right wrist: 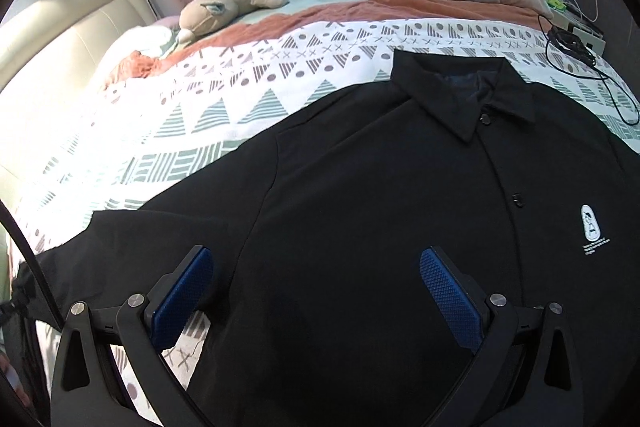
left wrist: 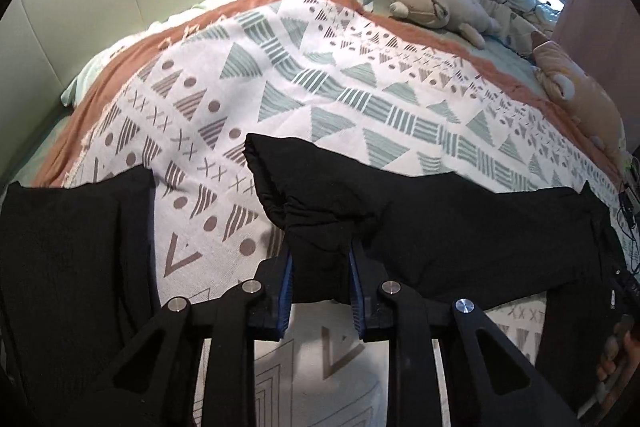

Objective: Fold large clothes

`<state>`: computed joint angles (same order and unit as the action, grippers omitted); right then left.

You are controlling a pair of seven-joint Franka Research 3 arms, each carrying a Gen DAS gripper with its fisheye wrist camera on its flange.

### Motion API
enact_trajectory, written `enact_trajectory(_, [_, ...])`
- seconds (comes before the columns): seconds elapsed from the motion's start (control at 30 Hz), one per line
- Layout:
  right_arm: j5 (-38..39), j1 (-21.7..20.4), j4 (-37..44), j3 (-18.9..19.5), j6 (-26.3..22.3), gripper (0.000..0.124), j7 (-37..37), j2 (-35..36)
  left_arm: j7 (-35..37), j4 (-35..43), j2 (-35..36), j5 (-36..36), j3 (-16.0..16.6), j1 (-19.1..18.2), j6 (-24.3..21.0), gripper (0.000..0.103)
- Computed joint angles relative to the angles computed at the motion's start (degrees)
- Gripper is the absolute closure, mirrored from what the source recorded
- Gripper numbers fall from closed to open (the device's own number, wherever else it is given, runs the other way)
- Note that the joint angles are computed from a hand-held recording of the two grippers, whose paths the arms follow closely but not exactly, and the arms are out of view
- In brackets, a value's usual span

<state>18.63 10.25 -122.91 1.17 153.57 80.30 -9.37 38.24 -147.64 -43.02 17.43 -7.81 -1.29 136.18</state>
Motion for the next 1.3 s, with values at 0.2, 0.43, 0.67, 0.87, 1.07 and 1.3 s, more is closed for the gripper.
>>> enact_trajectory(0.2, [6.3,-0.7,-4.7,-3.3,-1.0,0.021,-4.1,-6.8,1.0,11.5,2.9,2.9,-3.6,-1.0,-2.2,0.078])
enact_trajectory(0.43, [10.0,-3.5,-8.8,-6.8,-3.1,0.021,-6.4,-15.8,0.9,25.4,9.3,6.4,-8.0,-3.1,-4.3,0.079])
enact_trajectory(0.67, [10.2,-7.3,-16.9,-9.7,-1.5,0.021,-11.6,-26.1,1.8,41.1,18.7,11.9,-12.8,-5.6,-8.6,0.079])
enact_trajectory(0.87, [10.8,-11.6,-22.4,-12.2,-2.0,0.021,-12.7,-30.0,2.7,54.8,29.3,18.2,-16.4,-9.4,-13.1,0.079])
enact_trajectory(1.07, [15.6,-11.7,-18.8,-16.2,-3.9,0.021,-13.9,-25.4,5.8,70.3,42.8,26.4,-19.3,-16.4,-20.2,0.079])
enact_trajectory(1.3, [22.4,-13.3,-11.6,-19.1,-8.7,0.021,-14.4,-18.4,10.0,89.4,59.3,29.6,-18.0,-26.8,-23.7,0.079])
